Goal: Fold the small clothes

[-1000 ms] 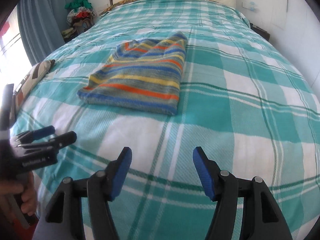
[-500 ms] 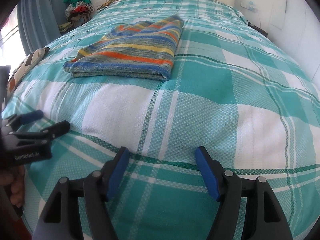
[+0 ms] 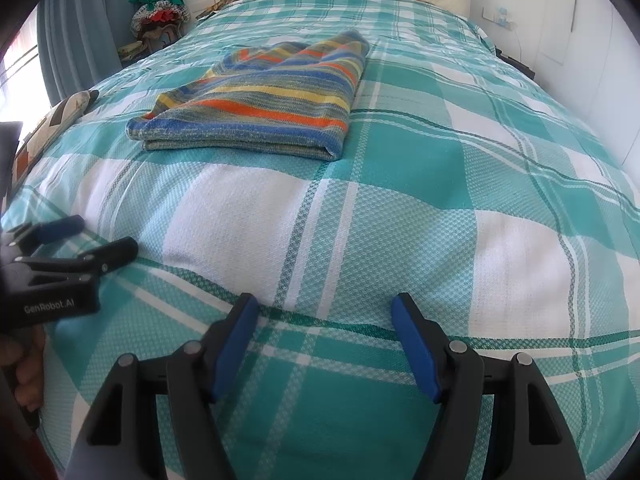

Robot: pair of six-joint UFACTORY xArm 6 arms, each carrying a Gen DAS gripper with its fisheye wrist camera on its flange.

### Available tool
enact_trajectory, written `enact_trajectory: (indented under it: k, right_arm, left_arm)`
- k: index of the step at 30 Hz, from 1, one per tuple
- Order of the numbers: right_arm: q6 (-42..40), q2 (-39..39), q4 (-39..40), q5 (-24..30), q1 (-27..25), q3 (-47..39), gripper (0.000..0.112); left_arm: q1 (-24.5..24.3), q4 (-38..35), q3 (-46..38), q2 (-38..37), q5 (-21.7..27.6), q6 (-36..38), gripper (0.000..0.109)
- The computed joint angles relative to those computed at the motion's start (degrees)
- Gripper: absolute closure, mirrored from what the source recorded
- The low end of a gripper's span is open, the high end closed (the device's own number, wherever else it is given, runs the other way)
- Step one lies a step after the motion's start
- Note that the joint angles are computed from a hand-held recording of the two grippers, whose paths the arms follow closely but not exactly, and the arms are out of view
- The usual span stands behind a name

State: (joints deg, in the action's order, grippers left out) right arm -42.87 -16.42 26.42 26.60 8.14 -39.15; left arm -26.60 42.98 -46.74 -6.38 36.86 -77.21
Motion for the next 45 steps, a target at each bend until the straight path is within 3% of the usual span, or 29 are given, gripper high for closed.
enact_trajectory:
  k: [14, 16, 20, 24, 26, 29, 33, 36, 37, 39, 40, 41, 43, 45]
  right_arm:
    - [-0.1, 0.0, 0.1, 0.0, 0.0, 0.1, 0.043]
    - [0.1, 0.0, 0.1, 0.7, -0.1, -0.2, 0.043]
    - [-0.1, 0.7, 0.1, 7.7, -2.0, -3.5, 0.040]
    - [-2.0, 4.0, 6.3, 20.1, -6.6, -11.7, 0.039]
    - [-2.5, 7.5, 10.8, 21.9, -8.0, -16.8, 0.039]
    - [-1.2, 16.4, 16.3, 24.4, -8.5, -28.2, 0.039]
    - [3.8, 30.7, 20.8, 26.7, -7.0, -45.6, 0.039]
    - [7.0, 40.0, 20.7, 28.8, -5.0, -56.2, 0.039]
    - [8.6, 42.7, 20.0, 30.4, -4.4, -59.2, 0.040]
    - [10.6, 47.3, 19.7, 33.7, -3.2, -63.8, 0.046]
    - [9.9, 48.2, 19.6, 34.6, -2.5, -64.6, 0.055]
    - [9.1, 48.0, 17.2, 33.2, -1.1, -64.0, 0.079]
    - [8.6, 46.0, 11.3, 27.4, 1.7, -61.5, 0.085]
    - [7.6, 43.8, 11.4, 24.3, 2.7, -59.8, 0.087]
  left_arm:
    - [0.6, -2.0, 0.3, -0.3, -1.0, 1.8, 0.008]
    - [1.6, -5.8, 0.7, -1.0, -2.6, 5.3, 0.007]
    - [4.9, -20.9, 1.8, -3.8, -7.2, 21.9, 0.009]
    - [11.1, -27.7, 0.9, -5.4, -15.4, 29.4, 0.009]
    - [14.1, -33.8, -3.6, -2.0, -17.4, 35.0, 0.009]
    - [16.8, -45.5, -13.9, 7.0, -14.9, 46.3, 0.009]
    - [18.0, -45.6, -24.2, 16.9, -8.9, 47.3, 0.009]
    - [17.5, -51.0, -26.7, 20.8, -9.3, 50.2, 0.013]
    - [17.2, -50.7, -27.1, 21.5, -9.7, 49.7, 0.020]
    - [16.4, -49.0, -27.7, 22.7, -10.5, 49.8, 0.049]
    - [16.0, -50.0, -28.9, 23.6, -9.9, 51.2, 0.083]
    - [15.8, -48.6, -30.5, 24.2, -8.1, 50.3, 0.089]
    - [15.4, -42.5, -33.0, 24.4, -5.6, 46.4, 0.094]
    - [15.3, -41.1, -33.1, 22.8, -5.9, 46.1, 0.094]
